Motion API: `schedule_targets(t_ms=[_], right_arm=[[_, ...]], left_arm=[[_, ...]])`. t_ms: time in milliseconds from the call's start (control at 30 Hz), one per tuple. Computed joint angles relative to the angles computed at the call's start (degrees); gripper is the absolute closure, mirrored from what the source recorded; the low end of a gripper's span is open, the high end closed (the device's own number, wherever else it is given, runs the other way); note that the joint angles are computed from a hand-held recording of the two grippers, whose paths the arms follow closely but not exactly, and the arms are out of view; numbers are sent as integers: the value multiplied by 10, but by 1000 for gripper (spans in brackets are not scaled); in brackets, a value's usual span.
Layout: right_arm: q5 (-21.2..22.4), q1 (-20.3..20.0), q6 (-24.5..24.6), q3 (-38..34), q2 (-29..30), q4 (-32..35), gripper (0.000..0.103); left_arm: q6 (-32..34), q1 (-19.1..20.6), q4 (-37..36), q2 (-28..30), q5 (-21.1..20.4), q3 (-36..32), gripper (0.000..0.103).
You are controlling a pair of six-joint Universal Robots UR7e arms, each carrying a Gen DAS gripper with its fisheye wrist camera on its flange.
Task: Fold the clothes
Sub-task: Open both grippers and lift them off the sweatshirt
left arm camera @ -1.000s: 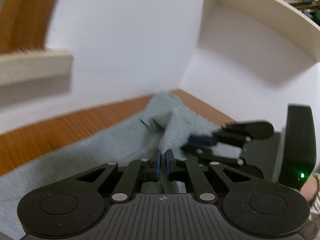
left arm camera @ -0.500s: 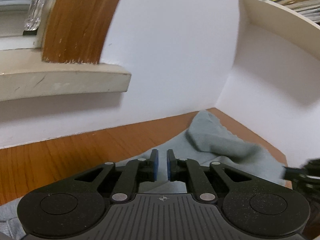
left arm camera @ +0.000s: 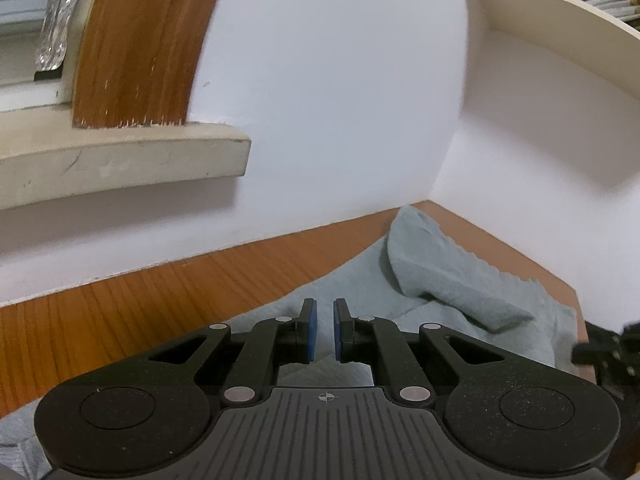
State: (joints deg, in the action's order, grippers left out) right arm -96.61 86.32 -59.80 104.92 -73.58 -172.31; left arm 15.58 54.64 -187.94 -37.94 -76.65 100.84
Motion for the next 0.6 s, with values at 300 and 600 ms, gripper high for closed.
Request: schedule_targets(t_ms=[300, 600], right_arm=[[67, -20, 36, -44, 49, -38, 42], [95, -34, 68, -78, 100, -73, 12]], left_arm=[[47, 8, 38, -128, 45, 98, 60], [0, 37, 51, -206, 94, 166, 60]])
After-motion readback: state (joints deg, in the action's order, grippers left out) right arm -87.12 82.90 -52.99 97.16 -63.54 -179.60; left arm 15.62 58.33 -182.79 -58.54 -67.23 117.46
